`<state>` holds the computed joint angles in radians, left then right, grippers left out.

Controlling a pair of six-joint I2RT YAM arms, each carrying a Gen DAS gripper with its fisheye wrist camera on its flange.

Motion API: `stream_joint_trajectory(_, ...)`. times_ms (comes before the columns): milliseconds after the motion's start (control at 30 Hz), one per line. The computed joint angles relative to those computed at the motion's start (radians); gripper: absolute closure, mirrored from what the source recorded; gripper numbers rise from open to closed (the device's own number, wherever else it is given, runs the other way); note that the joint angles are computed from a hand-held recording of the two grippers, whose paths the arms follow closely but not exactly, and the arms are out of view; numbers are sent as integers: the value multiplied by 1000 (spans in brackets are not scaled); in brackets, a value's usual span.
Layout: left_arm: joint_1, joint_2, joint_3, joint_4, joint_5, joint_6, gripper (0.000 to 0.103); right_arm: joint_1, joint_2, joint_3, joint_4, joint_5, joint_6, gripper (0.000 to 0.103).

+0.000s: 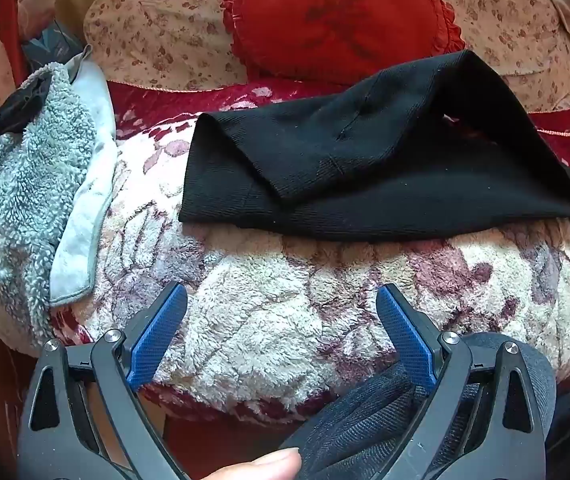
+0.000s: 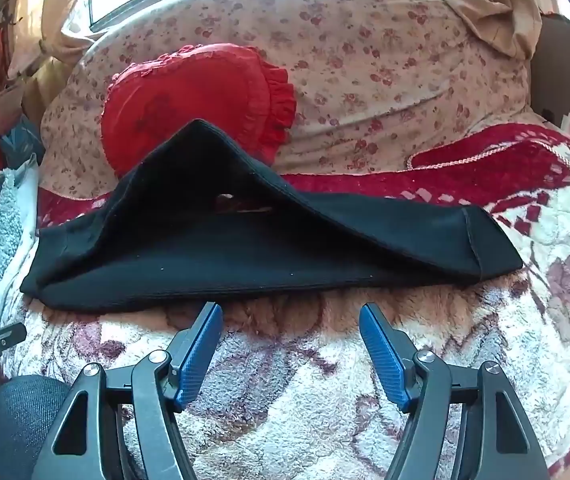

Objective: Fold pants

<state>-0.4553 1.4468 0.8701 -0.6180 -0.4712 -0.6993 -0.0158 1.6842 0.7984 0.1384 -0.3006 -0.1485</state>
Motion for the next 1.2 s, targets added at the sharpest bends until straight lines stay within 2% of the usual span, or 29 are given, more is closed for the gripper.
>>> stream_joint_trajectory(167, 17, -13, -13, 3, 10, 10, 7, -7, -10, 1, -3, -6, 6, 34)
stream_joint_trajectory(200, -9, 13, 9, -14, -21, 0, 7, -6, -11, 2, -8, -7, 6, 34)
stream_joint_trajectory(467, -54, 42, 34, -29, -28, -56, 7, 16, -22, -14, 23, 4, 9, 34)
stream_joint_trajectory(533, -8, 7, 5, -7, -2, -5, 7, 18, -21, -22, 43, 9, 12, 34)
stream_joint_trajectory(1200, -11, 15, 12, -11, -1, -10, 7, 9, -14, -27, 73, 29, 21, 34)
